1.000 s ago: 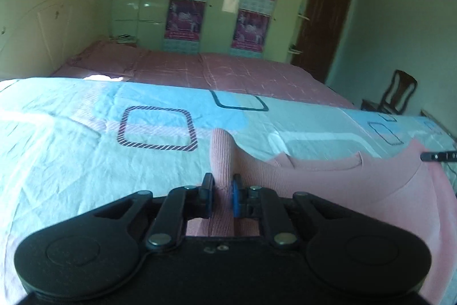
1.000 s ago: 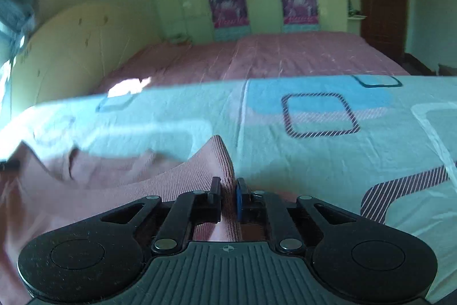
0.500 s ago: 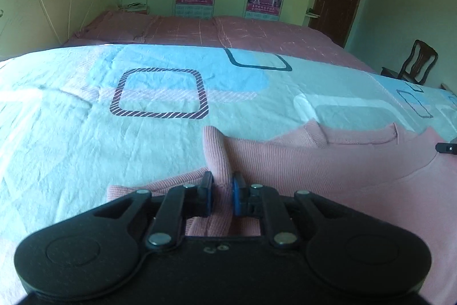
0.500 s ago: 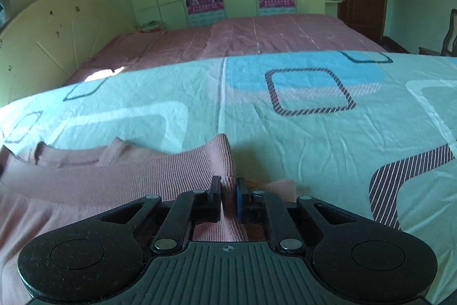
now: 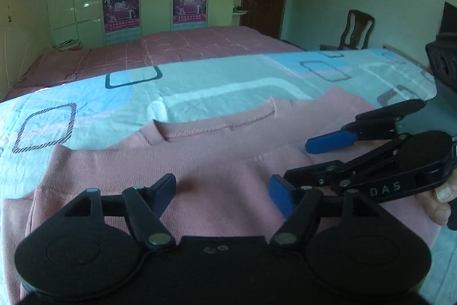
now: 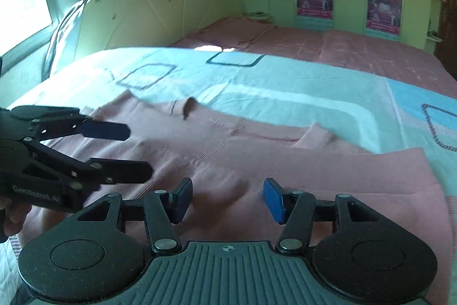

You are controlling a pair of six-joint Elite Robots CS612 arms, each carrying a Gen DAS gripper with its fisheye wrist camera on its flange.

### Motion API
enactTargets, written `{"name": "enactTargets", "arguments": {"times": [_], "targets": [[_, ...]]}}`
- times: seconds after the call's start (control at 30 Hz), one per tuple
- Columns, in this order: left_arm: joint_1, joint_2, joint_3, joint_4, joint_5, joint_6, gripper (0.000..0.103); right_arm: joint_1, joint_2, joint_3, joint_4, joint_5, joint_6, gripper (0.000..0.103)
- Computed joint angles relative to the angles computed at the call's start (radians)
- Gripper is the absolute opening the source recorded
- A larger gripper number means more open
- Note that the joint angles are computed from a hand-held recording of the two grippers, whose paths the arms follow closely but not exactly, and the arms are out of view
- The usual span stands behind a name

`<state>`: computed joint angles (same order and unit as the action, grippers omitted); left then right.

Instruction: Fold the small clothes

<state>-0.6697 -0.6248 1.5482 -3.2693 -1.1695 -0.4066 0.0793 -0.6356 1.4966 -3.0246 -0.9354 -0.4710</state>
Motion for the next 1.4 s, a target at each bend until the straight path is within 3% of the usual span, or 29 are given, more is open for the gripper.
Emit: {"name": "enactTargets", "arguments": {"times": [0.07, 0.13, 0.2, 0.3, 0.4, 0.47, 0.53, 0.67, 0.77, 0.8, 0.87, 1.0, 1.1, 1.17, 1.3, 1.4], "targets": [[0.008, -0.005, 0.026, 0.012, 0.052, -0.018, 0.075, -0.010, 0.012, -0.010, -0.028, -0.036, 0.034, 0.055], [0.018, -0.019, 0.075, -0.005, 0.115, -0.077, 0.089, -0.028, 0.025, -0.013, -0.122, -0.145, 0.143, 0.055], [0.032, -0.044, 0.134, 0.013, 0.164, -0.168, 0.087, -0.053, 0.034, -0.024, -0.131, -0.232, 0.222, 0.055], [0.049, -0.059, 0.176, -0.077, 0.118, -0.189, 0.079, -0.084, 0.030, -0.027, -0.086, -0.172, 0.208, 0.050], [0.027, -0.068, 0.162, -0.016, 0.185, -0.188, 0.078, -0.082, 0.014, 0.000, -0.158, -0.176, 0.253, 0.050], [0.005, -0.070, 0.165, -0.078, 0.196, -0.177, 0.079, -0.085, -0.005, 0.036, -0.214, -0.118, 0.276, 0.050], [-0.020, -0.063, 0.157, -0.145, 0.175, -0.140, 0.081, -0.081, -0.031, 0.085, -0.244, -0.054, 0.225, 0.050], [-0.060, -0.036, 0.106, -0.151, 0.114, -0.097, 0.080, -0.056, -0.059, 0.162, -0.226, 0.045, 0.100, 0.049], [-0.068, -0.013, 0.054, 0.027, 0.089, -0.145, 0.082, -0.022, -0.044, 0.175, -0.234, -0.050, 0.064, 0.049], [-0.078, -0.008, 0.050, 0.033, 0.127, -0.130, 0.084, -0.017, -0.039, 0.177, -0.263, -0.061, 0.080, 0.049], [-0.081, -0.021, 0.061, 0.033, 0.125, -0.134, 0.081, -0.011, -0.052, 0.182, -0.252, -0.082, 0.076, 0.049], [-0.100, -0.038, 0.112, -0.051, 0.206, -0.127, 0.079, -0.022, -0.070, 0.212, -0.282, -0.040, 0.047, 0.049], [-0.093, -0.049, 0.124, 0.028, 0.171, -0.168, 0.085, -0.013, -0.074, 0.225, -0.239, -0.102, -0.017, 0.049], [-0.097, -0.055, 0.143, 0.021, 0.176, -0.169, 0.085, -0.016, -0.081, 0.240, -0.247, -0.102, -0.024, 0.049], [-0.124, -0.085, 0.187, 0.027, 0.287, -0.149, 0.082, -0.047, -0.104, 0.274, -0.316, -0.092, 0.022, 0.049], [-0.122, -0.112, 0.236, 0.057, 0.299, -0.238, 0.082, -0.075, -0.115, 0.291, -0.294, -0.163, 0.053, 0.049]]}}
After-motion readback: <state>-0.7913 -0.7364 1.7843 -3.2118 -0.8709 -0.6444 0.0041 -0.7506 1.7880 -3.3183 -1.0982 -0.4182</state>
